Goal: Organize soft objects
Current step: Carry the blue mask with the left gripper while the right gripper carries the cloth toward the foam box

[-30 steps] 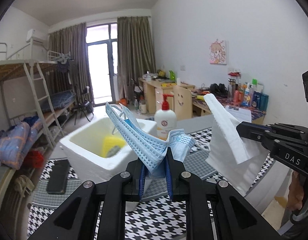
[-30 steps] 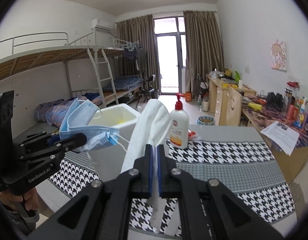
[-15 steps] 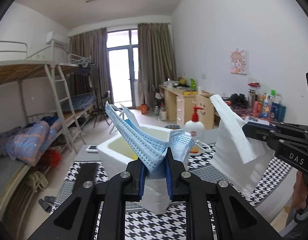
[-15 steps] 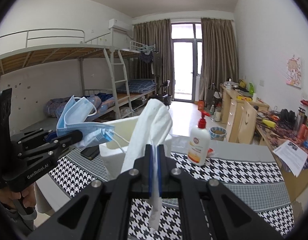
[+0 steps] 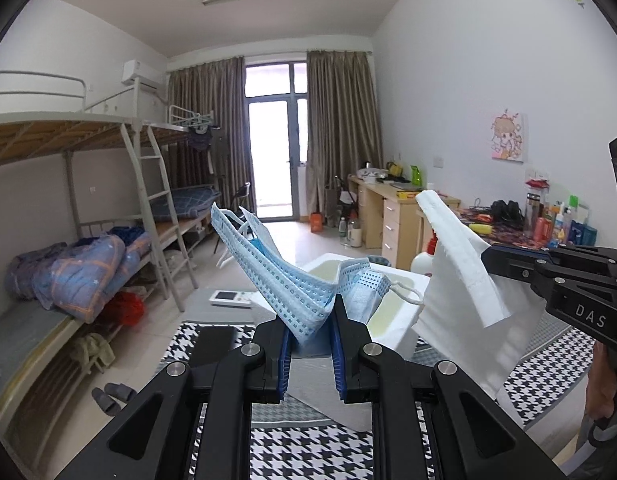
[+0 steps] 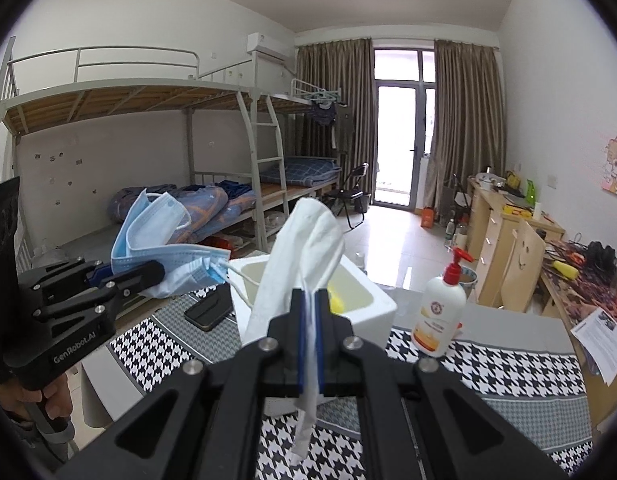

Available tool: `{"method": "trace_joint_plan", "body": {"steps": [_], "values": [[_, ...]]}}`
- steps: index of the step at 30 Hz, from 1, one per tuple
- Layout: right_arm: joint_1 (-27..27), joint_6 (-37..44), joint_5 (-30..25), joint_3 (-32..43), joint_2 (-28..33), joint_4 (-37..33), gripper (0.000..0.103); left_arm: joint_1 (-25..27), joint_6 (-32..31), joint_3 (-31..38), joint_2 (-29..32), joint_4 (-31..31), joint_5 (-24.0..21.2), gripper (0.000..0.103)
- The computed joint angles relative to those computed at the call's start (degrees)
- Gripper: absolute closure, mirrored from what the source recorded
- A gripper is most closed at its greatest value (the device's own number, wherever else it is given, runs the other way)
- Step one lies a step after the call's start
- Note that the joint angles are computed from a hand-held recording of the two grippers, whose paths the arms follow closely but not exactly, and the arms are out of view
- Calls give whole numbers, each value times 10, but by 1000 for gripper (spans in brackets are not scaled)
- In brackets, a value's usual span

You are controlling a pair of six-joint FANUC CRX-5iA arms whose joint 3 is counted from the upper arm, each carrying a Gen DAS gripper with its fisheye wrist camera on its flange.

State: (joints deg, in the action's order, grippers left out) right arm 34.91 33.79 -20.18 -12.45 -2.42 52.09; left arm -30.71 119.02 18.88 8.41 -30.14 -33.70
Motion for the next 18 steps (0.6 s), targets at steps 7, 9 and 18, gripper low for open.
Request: {"method": "trace_joint_plan", "body": {"steps": [7, 9, 18], "values": [[5, 33, -11, 42, 26, -19, 97, 16, -1, 7, 6, 8, 5, 85], [6, 45, -17, 59, 36, -26, 97, 19, -1, 9, 10, 11, 8, 85], [2, 39, -8, 88, 61, -7, 97, 33, -1, 19, 19, 16, 17, 85]]}}
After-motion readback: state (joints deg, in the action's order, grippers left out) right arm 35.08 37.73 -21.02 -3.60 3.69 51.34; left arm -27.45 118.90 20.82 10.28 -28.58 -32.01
